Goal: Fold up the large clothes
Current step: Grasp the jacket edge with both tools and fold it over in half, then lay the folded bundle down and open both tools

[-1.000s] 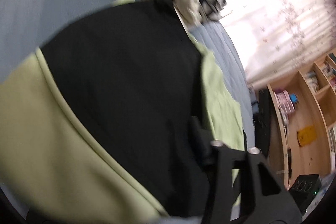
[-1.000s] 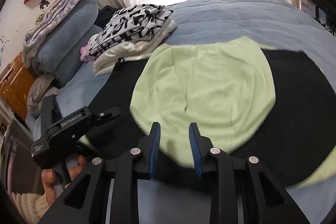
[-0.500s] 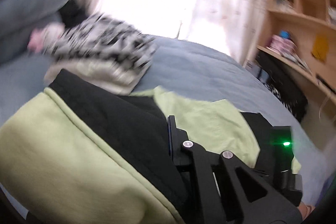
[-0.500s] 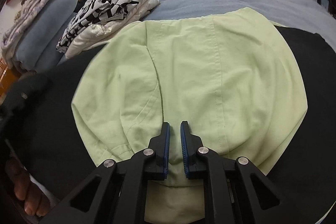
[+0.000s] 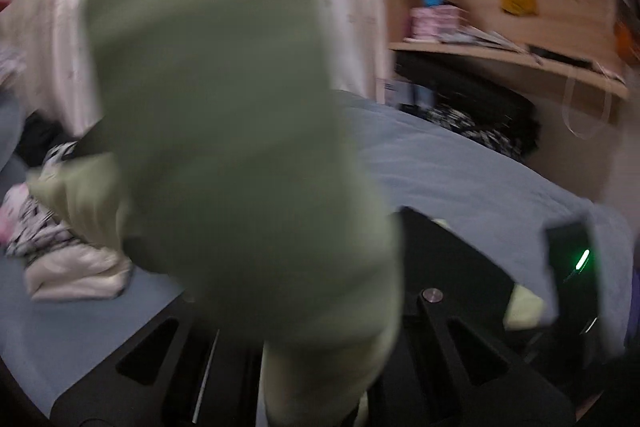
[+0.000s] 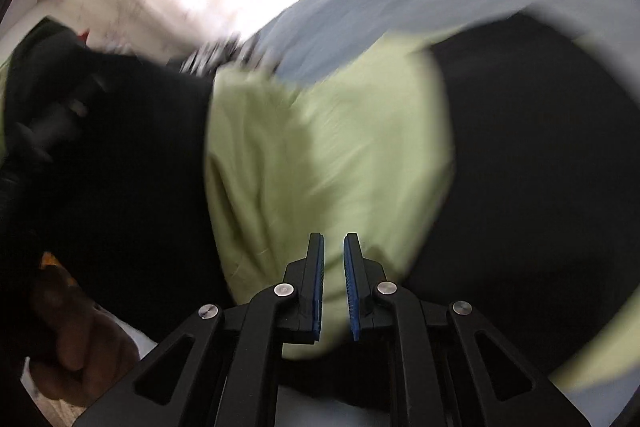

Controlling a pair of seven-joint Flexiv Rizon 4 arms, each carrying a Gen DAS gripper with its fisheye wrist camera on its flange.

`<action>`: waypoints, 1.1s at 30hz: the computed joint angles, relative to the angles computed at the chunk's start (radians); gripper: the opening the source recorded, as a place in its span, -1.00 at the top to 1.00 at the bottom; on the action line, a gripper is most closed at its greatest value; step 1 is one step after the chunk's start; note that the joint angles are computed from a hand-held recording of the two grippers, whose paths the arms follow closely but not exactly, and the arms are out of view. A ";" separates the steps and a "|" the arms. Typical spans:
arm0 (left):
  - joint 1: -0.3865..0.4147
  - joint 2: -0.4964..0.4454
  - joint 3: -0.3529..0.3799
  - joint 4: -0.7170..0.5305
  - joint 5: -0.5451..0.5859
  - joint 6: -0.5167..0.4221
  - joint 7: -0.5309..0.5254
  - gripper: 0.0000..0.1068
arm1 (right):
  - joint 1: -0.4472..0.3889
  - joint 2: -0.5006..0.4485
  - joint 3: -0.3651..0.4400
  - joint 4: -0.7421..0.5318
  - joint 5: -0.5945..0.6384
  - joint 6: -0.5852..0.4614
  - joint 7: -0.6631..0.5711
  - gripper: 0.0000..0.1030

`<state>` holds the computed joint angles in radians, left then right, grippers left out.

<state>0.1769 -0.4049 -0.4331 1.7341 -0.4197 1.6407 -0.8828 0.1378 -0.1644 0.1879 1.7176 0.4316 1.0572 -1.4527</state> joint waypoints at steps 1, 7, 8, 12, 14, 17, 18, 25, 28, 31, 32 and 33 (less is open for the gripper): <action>-0.031 -0.017 0.011 -0.017 0.017 -0.012 0.005 0.94 | 0.001 0.013 -0.017 0.030 -0.059 0.032 0.053 0.77; -0.284 -0.140 0.234 -0.138 0.128 -0.187 -0.031 0.94 | -0.028 0.091 -0.157 0.254 -0.536 0.226 0.572 0.77; -0.337 -0.169 0.300 -0.174 0.165 -0.245 -0.060 0.94 | -0.042 0.094 -0.162 0.269 -0.569 0.225 0.612 0.77; -0.423 -0.229 0.415 -0.237 0.274 -0.315 -0.139 0.94 | -0.075 0.087 -0.138 0.282 -0.541 0.205 0.645 0.77; -0.412 -0.232 0.405 -0.247 0.285 -0.314 -0.146 0.94 | -0.075 0.083 -0.129 0.287 -0.544 0.207 0.654 0.77; -0.392 -0.230 0.384 -0.261 0.282 -0.359 -0.144 0.91 | -0.080 0.097 -0.115 0.310 -0.521 0.214 0.638 0.77; -0.392 -0.229 0.384 -0.262 0.287 -0.363 -0.146 0.86 | -0.075 0.090 -0.111 0.303 -0.514 0.216 0.635 0.77; -0.351 -0.125 0.285 -0.164 0.220 -0.390 -0.082 -0.26 | -0.110 0.115 -0.109 0.268 -0.358 0.173 0.450 0.75; -0.317 -0.061 0.240 -0.103 0.147 -0.423 -0.026 -0.28 | -0.104 0.145 -0.106 0.275 -0.345 0.168 0.437 0.60; -0.286 0.003 0.208 -0.046 0.046 -0.452 0.029 -0.28 | -0.095 0.176 -0.106 0.276 -0.349 0.163 0.423 0.34; -0.277 0.027 0.203 -0.027 0.008 -0.462 0.044 -0.28 | -0.095 0.189 -0.112 0.262 -0.312 0.143 0.379 0.34; -0.279 0.049 0.207 -0.013 -0.020 -0.473 0.047 -0.28 | -0.097 0.214 -0.122 0.245 -0.260 0.104 0.323 0.34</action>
<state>-0.1024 -0.3561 -0.2265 1.7213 -0.4393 1.1679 -0.8361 0.0411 0.0493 0.0660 1.9626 0.1718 1.1613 -1.1293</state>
